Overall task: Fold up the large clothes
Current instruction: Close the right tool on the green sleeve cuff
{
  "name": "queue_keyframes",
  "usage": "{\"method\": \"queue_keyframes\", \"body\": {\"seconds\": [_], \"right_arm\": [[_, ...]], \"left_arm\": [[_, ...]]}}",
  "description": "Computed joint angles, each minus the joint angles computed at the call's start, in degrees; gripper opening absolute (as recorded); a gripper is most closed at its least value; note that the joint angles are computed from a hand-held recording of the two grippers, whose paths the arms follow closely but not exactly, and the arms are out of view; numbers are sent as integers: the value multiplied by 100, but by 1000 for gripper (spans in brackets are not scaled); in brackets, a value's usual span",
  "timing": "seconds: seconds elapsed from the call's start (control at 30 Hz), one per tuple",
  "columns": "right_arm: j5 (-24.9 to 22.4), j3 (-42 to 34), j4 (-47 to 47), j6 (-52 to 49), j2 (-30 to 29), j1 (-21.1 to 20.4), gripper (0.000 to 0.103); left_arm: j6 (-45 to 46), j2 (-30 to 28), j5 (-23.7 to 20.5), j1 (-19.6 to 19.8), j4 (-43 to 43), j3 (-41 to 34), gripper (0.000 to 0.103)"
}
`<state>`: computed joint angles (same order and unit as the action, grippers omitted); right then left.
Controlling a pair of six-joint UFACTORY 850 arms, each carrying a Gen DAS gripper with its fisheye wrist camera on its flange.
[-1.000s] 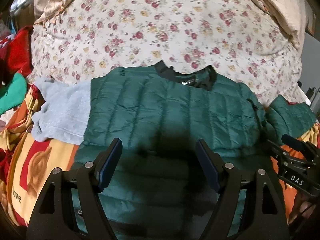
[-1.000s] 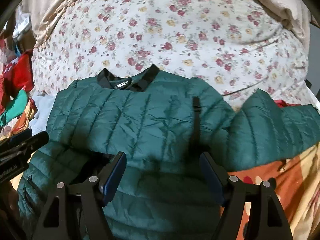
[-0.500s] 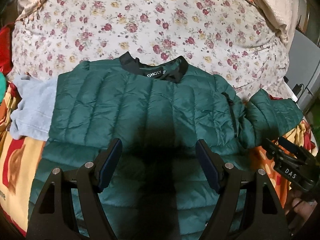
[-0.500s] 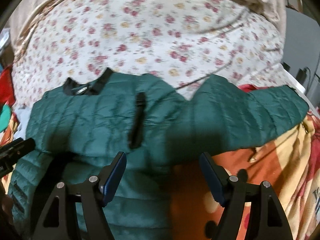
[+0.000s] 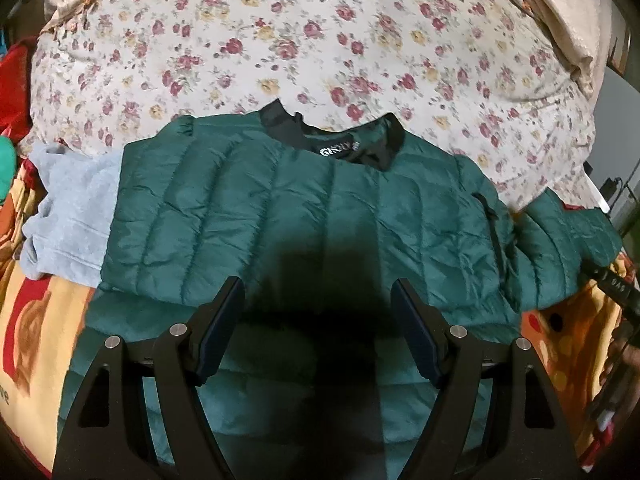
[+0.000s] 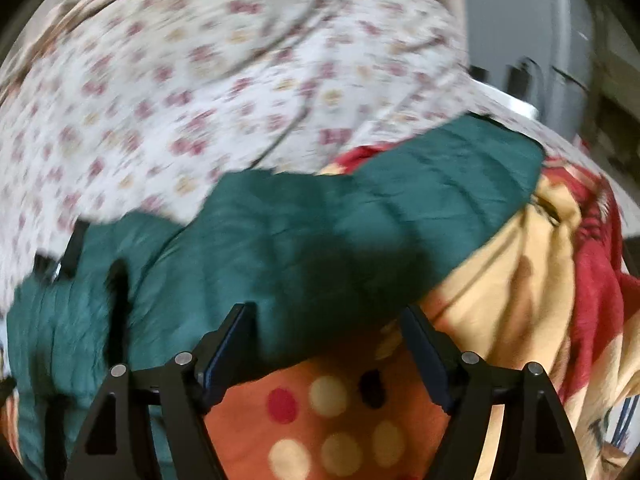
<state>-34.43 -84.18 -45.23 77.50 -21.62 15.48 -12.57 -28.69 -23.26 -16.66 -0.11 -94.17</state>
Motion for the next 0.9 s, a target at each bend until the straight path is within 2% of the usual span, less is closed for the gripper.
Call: {"method": "queue_keyframes", "body": {"seconds": [0.17, 0.27, 0.43, 0.7, 0.73, 0.77, 0.8, 0.83, 0.9], "right_arm": [[29, 100, -56, 540, 56, -348, 76], [0, 4, 22, 619, -30, -520, 76], [-177, -172, -128, 760, -166, -672, 76], [-120, -351, -200, 970, -297, -965, 76], [-93, -361, -231, 978, -304, -979, 74], [-64, -376, -272, 955, -313, -983, 67], [-64, -380, -349, 924, -310, -971, 47], [-124, -396, -461, 858, -312, -936, 37], [-108, -340, -731, 940, -255, -872, 25]], "left_arm": [[30, -100, -58, 134, -127, -102, 76], [-179, -165, -76, 180, 82, -164, 76], [-447, -337, -205, 262, 324, -366, 76], [-771, -495, -360, 319, 696, -538, 76], [-826, -513, -387, 313, 773, -556, 76], [-851, -526, -404, 311, 810, -570, 76], [-843, -536, -415, 312, 808, -576, 76], [-826, -542, -421, 315, 791, -579, 76], [-806, -547, -426, 319, 768, -578, 76]]}}
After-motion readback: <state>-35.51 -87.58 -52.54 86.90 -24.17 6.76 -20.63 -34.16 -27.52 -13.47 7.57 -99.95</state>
